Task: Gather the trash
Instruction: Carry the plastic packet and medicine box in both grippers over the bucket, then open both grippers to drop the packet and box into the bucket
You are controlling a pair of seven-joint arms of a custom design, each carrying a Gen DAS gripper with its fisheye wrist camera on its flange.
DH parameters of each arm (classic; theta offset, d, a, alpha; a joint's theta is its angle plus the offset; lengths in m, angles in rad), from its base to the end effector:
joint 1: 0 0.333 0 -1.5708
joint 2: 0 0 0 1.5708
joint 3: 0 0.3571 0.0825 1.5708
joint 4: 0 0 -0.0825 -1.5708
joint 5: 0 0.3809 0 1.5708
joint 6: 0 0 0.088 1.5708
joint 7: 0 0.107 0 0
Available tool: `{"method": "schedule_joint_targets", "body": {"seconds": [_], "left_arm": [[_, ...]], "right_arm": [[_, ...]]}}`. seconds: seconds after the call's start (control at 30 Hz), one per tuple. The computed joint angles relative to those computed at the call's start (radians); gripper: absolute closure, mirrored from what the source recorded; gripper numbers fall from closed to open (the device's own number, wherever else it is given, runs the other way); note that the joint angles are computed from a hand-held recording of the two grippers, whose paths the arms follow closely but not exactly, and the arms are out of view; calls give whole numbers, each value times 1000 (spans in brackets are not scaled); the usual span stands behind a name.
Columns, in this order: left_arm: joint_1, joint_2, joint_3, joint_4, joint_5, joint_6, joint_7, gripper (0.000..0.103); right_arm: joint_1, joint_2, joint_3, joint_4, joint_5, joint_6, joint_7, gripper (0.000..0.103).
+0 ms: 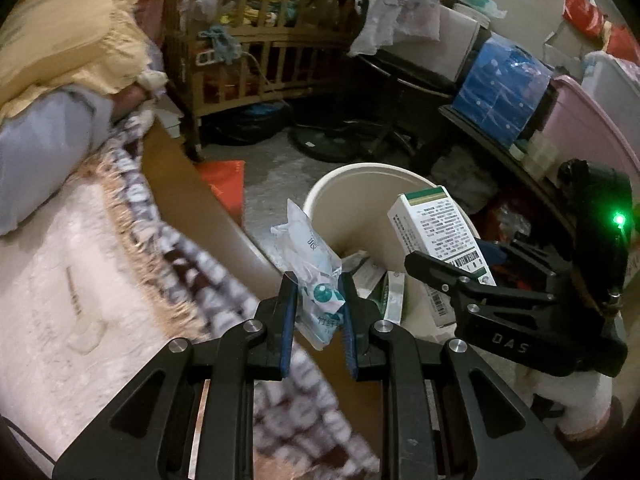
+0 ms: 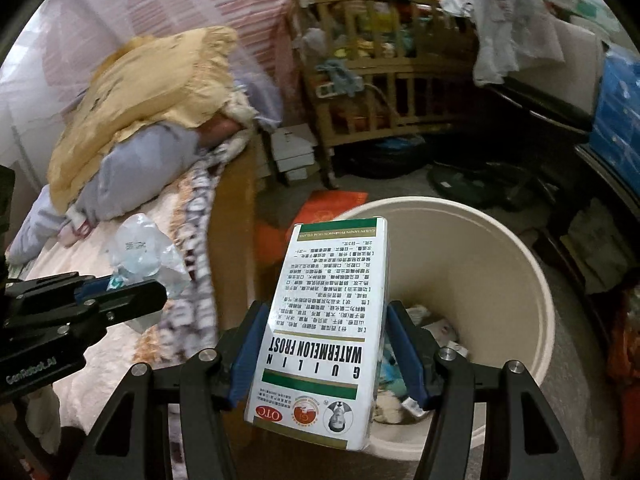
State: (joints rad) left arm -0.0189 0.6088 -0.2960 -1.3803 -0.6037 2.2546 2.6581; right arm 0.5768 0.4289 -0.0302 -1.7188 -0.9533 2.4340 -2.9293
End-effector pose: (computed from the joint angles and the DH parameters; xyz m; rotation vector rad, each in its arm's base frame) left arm 0.7405 -0.1976 0.4407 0.8246 -2.8048 1.1100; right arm 0.6002 0.3660 0.4081 -1.2171 2.2205 -0.7609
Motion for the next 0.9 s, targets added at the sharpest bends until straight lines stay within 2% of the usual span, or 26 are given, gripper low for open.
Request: {"method": "schedule_joint_targets", "body": {"seconds": [0.27, 0.57, 0.7, 0.77, 0.8, 0.83, 0.9], "left_arm": [[-55, 37, -4, 32, 38, 5, -56, 85], [-85, 83, -11, 81, 73, -20, -109, 85], [-86, 105, -18, 109, 75, -56, -119, 83], [-83, 113, -22, 118, 71, -71, -120, 77], [-82, 116, -23, 123, 69, -79, -121, 65], [-80, 116, -23, 123, 66, -84, -123, 51], [-71, 111, -30, 114, 50, -79, -114, 46]], "right_arm": [[-35, -38, -7, -95, -13, 49, 91, 44], [-50, -53, -4, -131, -15, 45, 123, 44], [-51, -61, -1, -141, -23, 20, 145, 43], [-53, -69, 1, -150, -25, 9, 164, 43], [-53, -74, 1, -156, -30, 7, 178, 41], [-53, -79, 1, -162, -38, 4, 194, 35], [-52, -90, 4, -174, -52, -7, 224, 32]]}}
